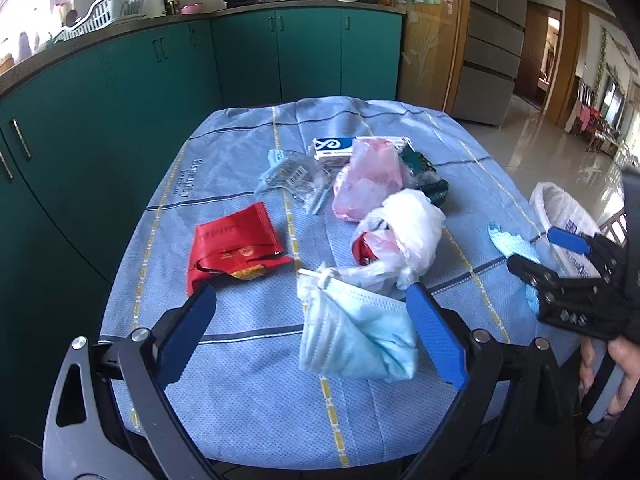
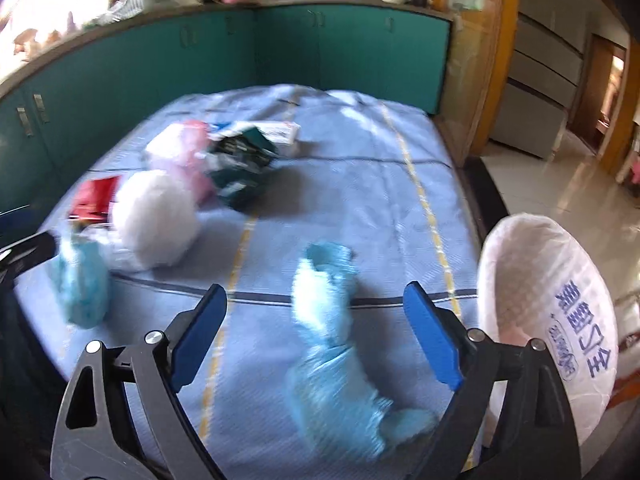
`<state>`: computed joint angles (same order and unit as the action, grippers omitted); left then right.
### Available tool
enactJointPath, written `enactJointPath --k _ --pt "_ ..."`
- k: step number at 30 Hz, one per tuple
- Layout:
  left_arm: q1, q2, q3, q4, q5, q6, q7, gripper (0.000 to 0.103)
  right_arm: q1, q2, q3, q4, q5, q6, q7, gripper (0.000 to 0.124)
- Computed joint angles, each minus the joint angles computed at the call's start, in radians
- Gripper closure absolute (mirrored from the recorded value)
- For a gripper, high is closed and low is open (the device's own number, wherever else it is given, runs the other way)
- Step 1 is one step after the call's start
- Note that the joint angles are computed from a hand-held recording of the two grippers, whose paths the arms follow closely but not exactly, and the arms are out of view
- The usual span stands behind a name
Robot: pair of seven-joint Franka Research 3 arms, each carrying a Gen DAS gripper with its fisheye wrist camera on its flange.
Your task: Collect trash
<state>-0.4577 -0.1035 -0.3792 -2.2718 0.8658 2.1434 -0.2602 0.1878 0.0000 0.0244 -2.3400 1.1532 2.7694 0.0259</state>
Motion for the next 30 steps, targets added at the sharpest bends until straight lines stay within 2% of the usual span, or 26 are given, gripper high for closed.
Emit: enactJointPath --k 1,5,8,10,12,18,30 --pt "-0.001 0.011 -0.001 0.008 -0.001 -0.004 0.01 0.007 0.001 0.011 0.002 0.005 -0.011 0.01 0.016 0.036" --pt "-0.009 0.034 0.001 0.029 0.0 -0.034 0.041 0.007 -0.017 0.034 -0.002 0.023 -0.03 -0.069 0.046 0.036" --pt "-0.009 0.022 0.007 0.015 -0.006 -0.024 0.032 0.007 -0.011 0.038 0.01 0.011 -0.027 -0.039 0.021 0.036" --pt "-0.006 0.014 0.01 0.003 -0.012 -0.007 0.022 0.007 -0.007 0.036 0.016 0.0 -0.018 -0.019 -0.005 0.05" --pt "-0.001 0.01 0.014 -0.008 -0.022 0.013 0.021 0.007 -0.005 0.038 0.016 -0.005 -0.031 -0.02 -0.003 0.068" --pt "0.01 0.007 0.015 -0.02 -0.032 0.039 0.014 0.007 -0.013 0.028 0.008 -0.008 -0.011 -0.048 -0.027 0.096" --pt "0.014 0.013 0.014 -0.019 -0.034 0.046 0.015 0.007 -0.048 0.004 -0.023 -0.006 -0.008 -0.084 0.005 0.099"
